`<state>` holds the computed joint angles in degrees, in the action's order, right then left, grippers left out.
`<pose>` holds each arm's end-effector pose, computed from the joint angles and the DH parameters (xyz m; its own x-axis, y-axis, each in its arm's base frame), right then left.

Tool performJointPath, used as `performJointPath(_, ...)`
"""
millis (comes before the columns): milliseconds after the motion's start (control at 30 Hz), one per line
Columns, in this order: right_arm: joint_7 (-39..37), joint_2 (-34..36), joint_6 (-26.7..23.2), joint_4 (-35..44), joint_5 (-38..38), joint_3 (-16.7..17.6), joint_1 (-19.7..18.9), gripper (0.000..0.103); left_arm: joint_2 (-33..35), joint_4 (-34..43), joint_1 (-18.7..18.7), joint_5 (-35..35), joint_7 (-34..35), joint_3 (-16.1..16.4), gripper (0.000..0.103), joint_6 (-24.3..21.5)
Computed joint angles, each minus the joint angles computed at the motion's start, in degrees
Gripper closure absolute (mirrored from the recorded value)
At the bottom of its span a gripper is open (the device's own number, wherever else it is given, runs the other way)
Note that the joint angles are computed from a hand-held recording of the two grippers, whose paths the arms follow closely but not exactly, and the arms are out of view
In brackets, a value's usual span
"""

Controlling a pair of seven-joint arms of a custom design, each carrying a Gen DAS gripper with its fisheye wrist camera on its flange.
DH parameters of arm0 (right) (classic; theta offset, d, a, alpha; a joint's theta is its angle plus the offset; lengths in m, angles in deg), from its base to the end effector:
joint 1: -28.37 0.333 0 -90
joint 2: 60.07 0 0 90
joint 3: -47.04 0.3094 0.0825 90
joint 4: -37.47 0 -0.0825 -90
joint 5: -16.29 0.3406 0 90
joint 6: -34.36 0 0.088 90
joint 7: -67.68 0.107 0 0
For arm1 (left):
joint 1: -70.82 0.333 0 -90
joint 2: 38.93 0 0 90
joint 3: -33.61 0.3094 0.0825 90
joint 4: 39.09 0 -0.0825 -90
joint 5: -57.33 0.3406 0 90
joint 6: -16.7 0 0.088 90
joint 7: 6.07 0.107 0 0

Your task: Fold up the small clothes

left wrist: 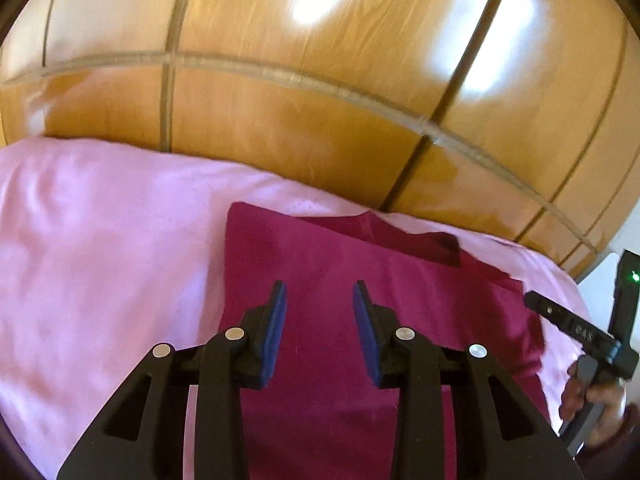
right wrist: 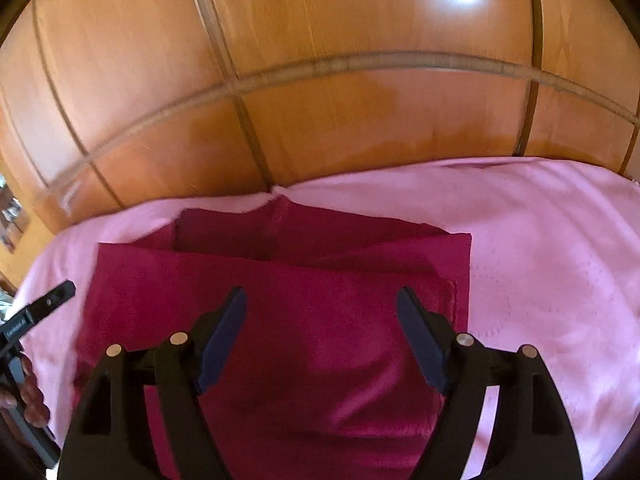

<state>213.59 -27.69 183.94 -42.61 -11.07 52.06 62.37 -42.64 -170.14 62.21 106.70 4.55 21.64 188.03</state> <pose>0.5593 0.4458 0.4633 0.0881 -0.9698 -0.2273 -0.7841 0.0732 -0.6162 0.4542 -0.2297 0.4691 0.0881 -0.9530 0.2898 -0.6856 -0.2691 -0.6764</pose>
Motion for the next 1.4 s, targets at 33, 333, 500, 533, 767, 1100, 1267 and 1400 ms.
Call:
performJointPath(33,0.0,0.8,-0.7,0.6,0.2,-0.1,-0.1,0.027,2.2,1.7,0.1,-0.1,0.9,0.0,0.069,-1.5)
performJointPath(333,4.8,2.8,3.1,-2.7,-4.9,-3.1,1.7,0.026,5.5,-0.4,-0.3,10.1,-7.8,2.9,0.073,0.6)
performJointPath(500,5.8,2.5,3.7,-3.2,-5.9,-2.9,1.6,0.024,2.9,-0.4,-0.6,8.8,-5.9,1.5,0.073,-3.9)
performJointPath(533,5.8,2.5,3.2,-3.0,-6.2,-3.0,1.8,0.024,2.2,-0.1,-0.9,10.3,-6.7,0.9,0.073,-5.3)
performJointPath(767,7.7,-2.4,1.7,-7.0,-9.2,-3.0,3.3,0.007,-1.8,-2.4,-2.4,6.3,-4.1,-1.1,0.073,-9.9)
performJointPath(1100,7.6,-5.7,-4.8,-11.7,-12.3,-0.5,4.7,0.007,-2.9,-4.4,-5.5,5.1,0.4,-4.4,0.073,-19.4)
performJointPath(1267,12.2,-9.9,-2.6,-16.6,-13.3,-0.1,4.3,0.007,-6.6,-7.9,-7.2,-0.8,1.7,-3.1,0.073,-16.7)
performJointPath(1400,15.6,-14.8,0.6,-23.4,-14.0,1.2,3.3,0.007,-12.7,-14.1,-7.3,-3.8,-0.5,-3.7,0.073,-15.0)
